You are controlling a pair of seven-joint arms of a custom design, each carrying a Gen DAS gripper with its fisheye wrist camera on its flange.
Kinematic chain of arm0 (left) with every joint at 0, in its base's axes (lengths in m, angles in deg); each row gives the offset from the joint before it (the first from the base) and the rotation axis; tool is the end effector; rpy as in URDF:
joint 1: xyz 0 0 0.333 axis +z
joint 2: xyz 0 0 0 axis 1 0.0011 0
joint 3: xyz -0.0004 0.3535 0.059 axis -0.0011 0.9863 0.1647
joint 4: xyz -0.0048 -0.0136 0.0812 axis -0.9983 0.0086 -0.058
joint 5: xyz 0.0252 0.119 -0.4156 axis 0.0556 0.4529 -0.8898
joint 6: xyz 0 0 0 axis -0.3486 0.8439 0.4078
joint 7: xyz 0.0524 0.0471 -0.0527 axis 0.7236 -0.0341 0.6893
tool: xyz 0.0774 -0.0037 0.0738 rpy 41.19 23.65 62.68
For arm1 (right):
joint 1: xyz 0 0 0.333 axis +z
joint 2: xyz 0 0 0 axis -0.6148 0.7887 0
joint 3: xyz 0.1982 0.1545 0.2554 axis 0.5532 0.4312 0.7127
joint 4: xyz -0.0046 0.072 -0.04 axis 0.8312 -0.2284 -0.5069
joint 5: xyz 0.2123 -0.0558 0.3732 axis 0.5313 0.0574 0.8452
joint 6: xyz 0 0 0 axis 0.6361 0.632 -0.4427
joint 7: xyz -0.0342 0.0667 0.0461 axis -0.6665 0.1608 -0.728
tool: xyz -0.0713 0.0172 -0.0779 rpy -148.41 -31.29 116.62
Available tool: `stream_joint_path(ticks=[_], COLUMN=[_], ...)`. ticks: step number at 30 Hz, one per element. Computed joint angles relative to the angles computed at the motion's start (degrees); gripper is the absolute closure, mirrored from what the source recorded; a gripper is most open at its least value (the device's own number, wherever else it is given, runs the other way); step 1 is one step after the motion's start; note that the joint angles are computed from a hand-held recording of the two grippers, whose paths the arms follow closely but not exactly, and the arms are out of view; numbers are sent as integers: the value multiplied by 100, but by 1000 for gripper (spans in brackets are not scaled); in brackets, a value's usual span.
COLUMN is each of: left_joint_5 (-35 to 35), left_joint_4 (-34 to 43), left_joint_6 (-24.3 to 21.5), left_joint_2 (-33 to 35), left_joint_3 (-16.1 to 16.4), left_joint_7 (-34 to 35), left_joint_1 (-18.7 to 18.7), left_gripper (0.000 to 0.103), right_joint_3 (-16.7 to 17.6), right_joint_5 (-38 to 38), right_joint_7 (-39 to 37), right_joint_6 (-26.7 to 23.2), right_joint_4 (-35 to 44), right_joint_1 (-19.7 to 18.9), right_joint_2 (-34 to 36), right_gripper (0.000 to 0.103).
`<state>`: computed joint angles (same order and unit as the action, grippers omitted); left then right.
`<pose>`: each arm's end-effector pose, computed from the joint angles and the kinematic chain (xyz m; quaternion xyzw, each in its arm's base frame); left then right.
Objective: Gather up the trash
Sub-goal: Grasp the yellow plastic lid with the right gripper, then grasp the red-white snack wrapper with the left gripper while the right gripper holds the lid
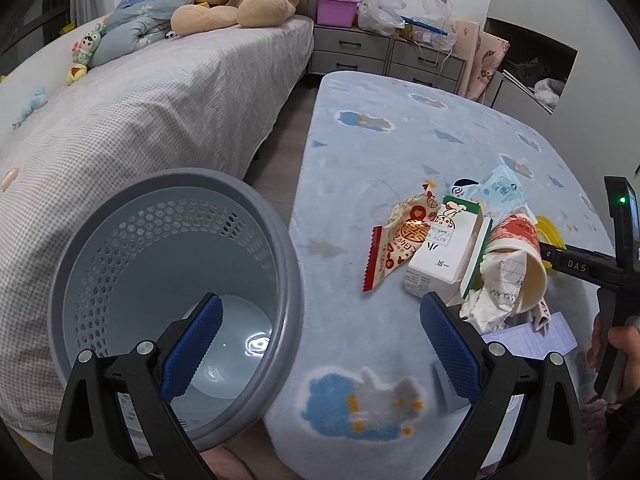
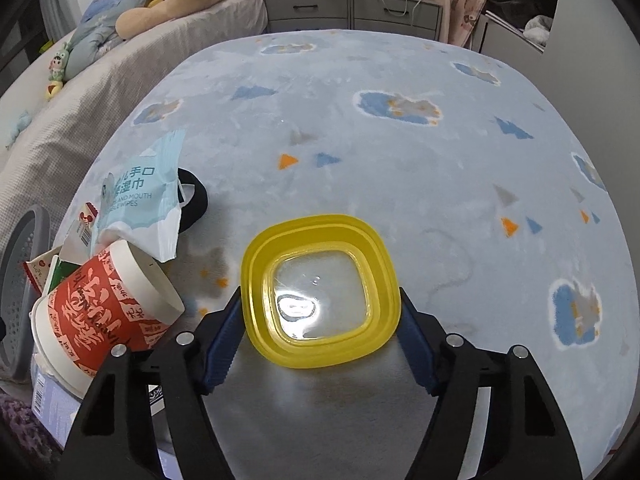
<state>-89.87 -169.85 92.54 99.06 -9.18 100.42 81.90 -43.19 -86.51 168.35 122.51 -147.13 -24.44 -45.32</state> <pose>0.7004 -0.2375 0.4921 -0.4160 0.8568 -0.2866 0.1034 0.5673 0.1665 0.4477 -0.4135 0.8741 -0.2145 0.1375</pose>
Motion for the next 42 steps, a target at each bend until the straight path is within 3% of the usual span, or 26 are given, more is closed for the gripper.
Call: stream_joint_path(ticks=[12, 18, 27, 35, 40, 42], left_joint_5=[785, 1028, 1300, 1333, 1106, 998], left_joint_4=[1022, 1534, 1649, 1869, 1856, 1759], left_joint_6=[-152, -478, -595, -949, -1137, -1105], left_joint_2=[712, 1083, 1270, 1435, 1407, 1345], left_joint_3=[122, 93, 130, 102, -14, -68], left_joint_7=[-257, -93, 45, 117, 351, 489], left_joint_1=[-377, -436, -582, -606, -522, -486], left_gripper=[9, 9, 11, 43, 79, 89], right_joint_3=[48, 81, 99, 101, 111, 123], right_joint_5=[-313, -429, -493, -495, -531, -578], right_joint_7=[598, 791, 743, 738, 785, 831], right_joint_6=[563, 785, 873, 971, 976, 961], right_joint_4=[-244, -347, -329, -352, -346, -330], right_joint_1=[-85, -163, -180, -186, -191, -189], right_joint_2=[-333, -442, -424, -431, -430, -426], right_gripper=[34, 34, 34, 34, 34, 34])
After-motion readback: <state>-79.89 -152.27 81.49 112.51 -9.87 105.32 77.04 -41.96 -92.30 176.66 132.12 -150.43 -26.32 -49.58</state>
